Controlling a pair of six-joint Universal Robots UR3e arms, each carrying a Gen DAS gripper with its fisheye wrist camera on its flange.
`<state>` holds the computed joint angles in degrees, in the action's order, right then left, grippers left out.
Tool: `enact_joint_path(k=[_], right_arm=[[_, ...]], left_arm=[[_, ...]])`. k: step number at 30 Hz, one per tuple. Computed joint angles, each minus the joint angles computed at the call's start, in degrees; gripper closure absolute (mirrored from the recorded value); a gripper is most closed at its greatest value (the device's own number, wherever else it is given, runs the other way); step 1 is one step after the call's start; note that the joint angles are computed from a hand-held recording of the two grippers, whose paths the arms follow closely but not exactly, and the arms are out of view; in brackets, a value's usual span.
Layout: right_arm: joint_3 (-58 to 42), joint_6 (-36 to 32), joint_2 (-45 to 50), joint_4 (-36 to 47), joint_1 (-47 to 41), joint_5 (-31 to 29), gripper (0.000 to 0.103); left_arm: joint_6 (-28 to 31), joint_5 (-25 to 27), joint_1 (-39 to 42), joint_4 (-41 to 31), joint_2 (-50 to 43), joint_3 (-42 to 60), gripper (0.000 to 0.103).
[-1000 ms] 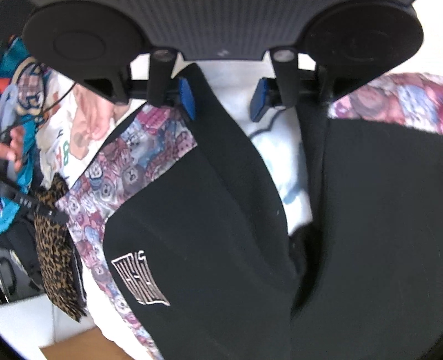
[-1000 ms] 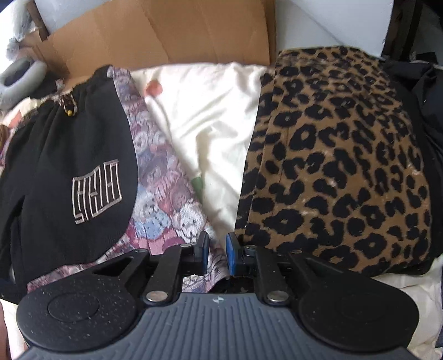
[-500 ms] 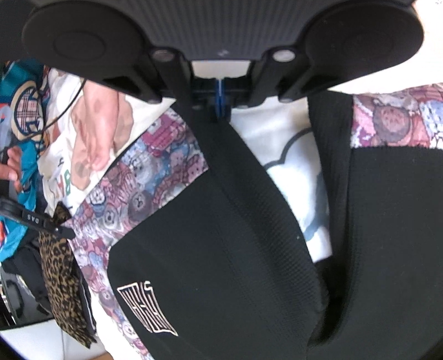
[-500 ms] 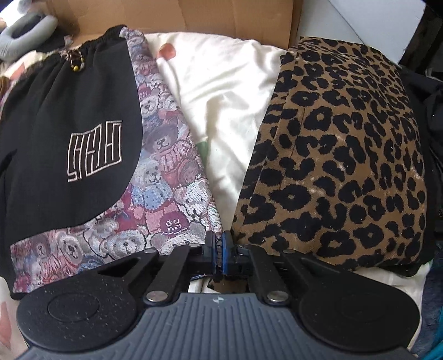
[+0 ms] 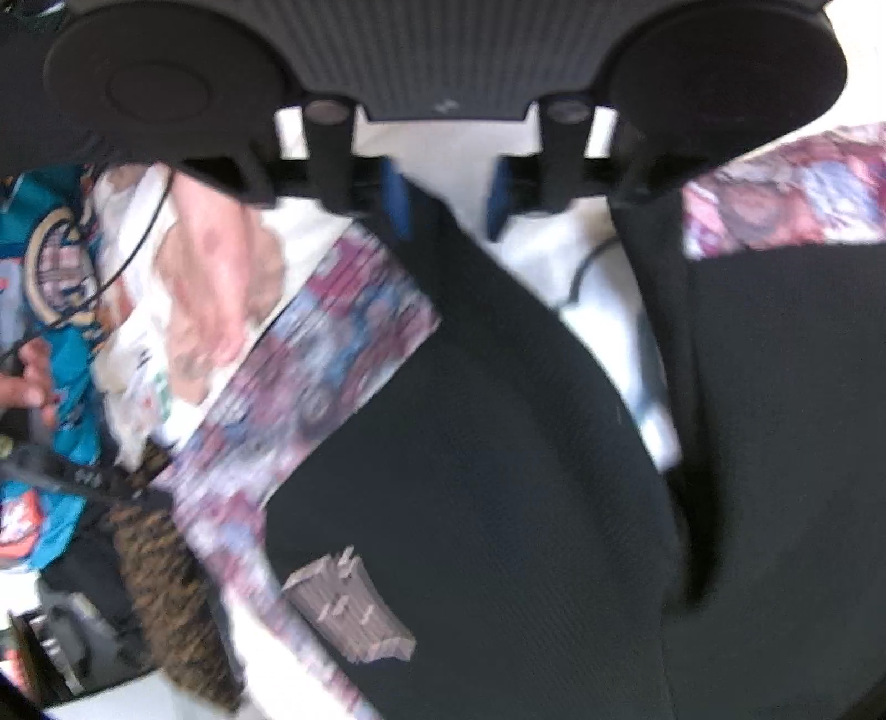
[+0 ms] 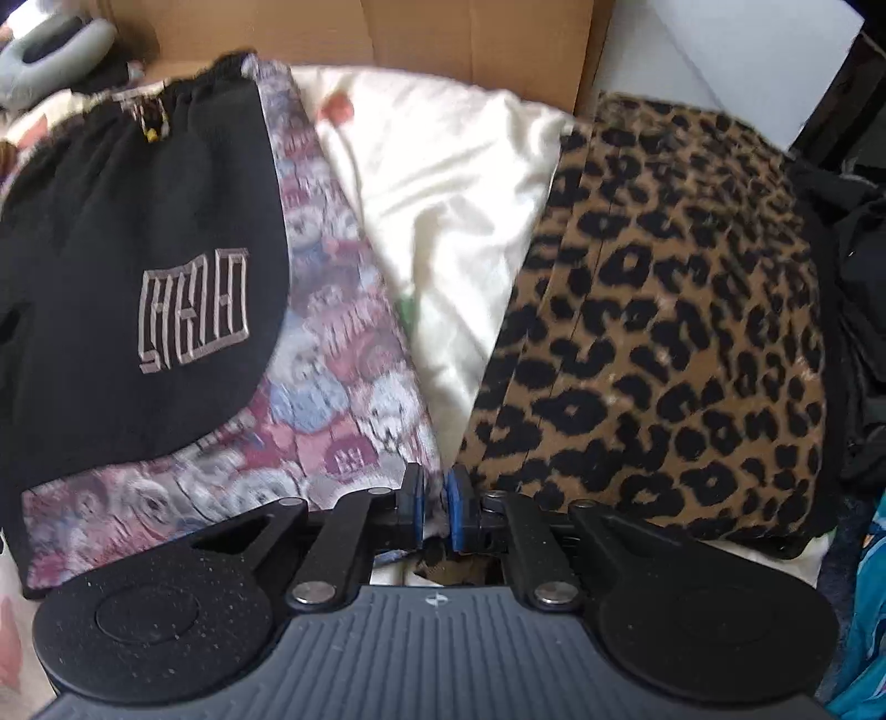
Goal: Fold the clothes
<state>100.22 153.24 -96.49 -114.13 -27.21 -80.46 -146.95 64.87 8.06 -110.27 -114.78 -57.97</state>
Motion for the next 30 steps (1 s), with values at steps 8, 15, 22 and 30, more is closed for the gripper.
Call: enact_joint_path(k=[8, 15, 22, 30], right_arm=[[-5.8, 4.1, -0.3, 3.4, 0.9, 6.5, 0.094], [-6.8, 7.4, 1.5, 1.5, 8.0, 9.6, 0.094], [-9.2, 10.4, 4.9, 0.8, 15.1, 13.2, 0.094], [-12.9, 13.2, 9.1, -0.1, 21.0, 15.9, 0.082]], left_arm=[[1.2, -3.1, 5.8, -4.2, -1.8, 12.1, 0.057], [-3.2, -0.2, 11.2, 4.3, 1.2, 6.8, 0.056], [-6.0, 3.7, 18.0, 12.3, 4.9, 1.5, 0.057], [-9.0, 8.7, 25.1, 20.9, 7.3, -3.8, 0.055]])
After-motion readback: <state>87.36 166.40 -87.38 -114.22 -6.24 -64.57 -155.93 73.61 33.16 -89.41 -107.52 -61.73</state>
